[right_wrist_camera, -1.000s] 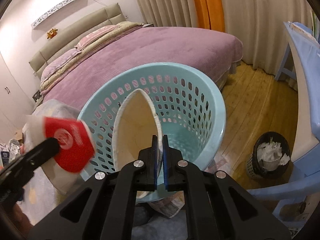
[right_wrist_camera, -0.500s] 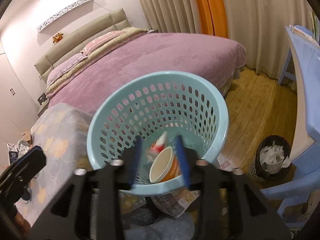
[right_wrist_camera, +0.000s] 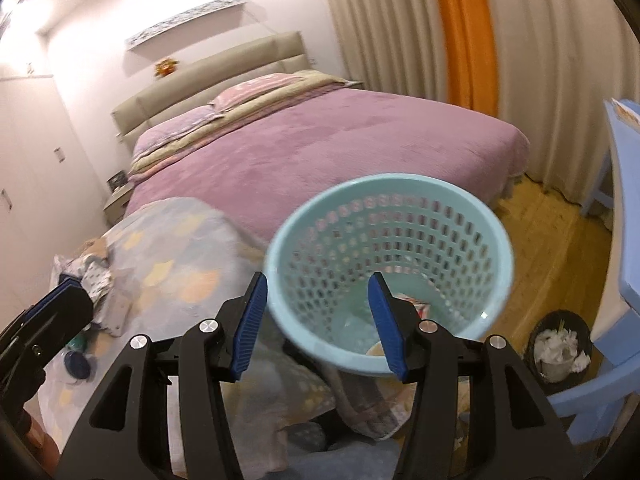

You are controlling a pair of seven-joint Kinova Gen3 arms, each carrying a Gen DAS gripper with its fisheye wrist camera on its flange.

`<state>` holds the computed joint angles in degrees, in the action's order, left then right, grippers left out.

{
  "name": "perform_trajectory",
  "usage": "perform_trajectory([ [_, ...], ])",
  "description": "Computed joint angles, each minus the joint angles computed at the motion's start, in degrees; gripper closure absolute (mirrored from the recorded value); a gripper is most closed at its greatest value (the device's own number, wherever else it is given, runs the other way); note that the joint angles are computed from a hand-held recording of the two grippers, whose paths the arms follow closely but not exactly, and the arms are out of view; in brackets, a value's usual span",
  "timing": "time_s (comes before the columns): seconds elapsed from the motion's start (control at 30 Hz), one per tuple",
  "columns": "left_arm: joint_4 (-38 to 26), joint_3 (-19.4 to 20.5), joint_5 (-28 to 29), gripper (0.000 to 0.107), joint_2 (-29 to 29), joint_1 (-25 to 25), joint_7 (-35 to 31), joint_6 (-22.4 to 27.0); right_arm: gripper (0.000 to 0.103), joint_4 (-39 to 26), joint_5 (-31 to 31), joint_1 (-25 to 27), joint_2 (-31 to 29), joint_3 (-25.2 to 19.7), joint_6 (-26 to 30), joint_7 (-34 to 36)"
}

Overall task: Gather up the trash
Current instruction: 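Open both tools to drop the cups into the wastebasket, then grasp the clear water bottle with the left tool while the right tool grasps the dotted paper bag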

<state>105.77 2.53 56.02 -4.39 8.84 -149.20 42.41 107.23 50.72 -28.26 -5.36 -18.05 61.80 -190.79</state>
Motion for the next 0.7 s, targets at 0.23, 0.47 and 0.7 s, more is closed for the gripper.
perform_trajectory([
  [0.23,1.5,-4.6,0.8,0.056,-0.8,-5.0,-2.2,1.6,0.054,-5.1,1.9,-3.7,5.4,0.4,-2.6,3.5],
  [0.47,1.0,-9.6,0.0,0.051,1.1,-13.8,-4.0,2.0,0.054,-12.5,2.4,-9.3,12.5,3.4,-6.4,10.8],
  [0.7,-4.2,-10.0,-3.4,0.043,6.8,-22.4,-3.1,3.6,0.054,-19.4,-1.9,-12.0,18.4,7.0,-11.7,19.8],
])
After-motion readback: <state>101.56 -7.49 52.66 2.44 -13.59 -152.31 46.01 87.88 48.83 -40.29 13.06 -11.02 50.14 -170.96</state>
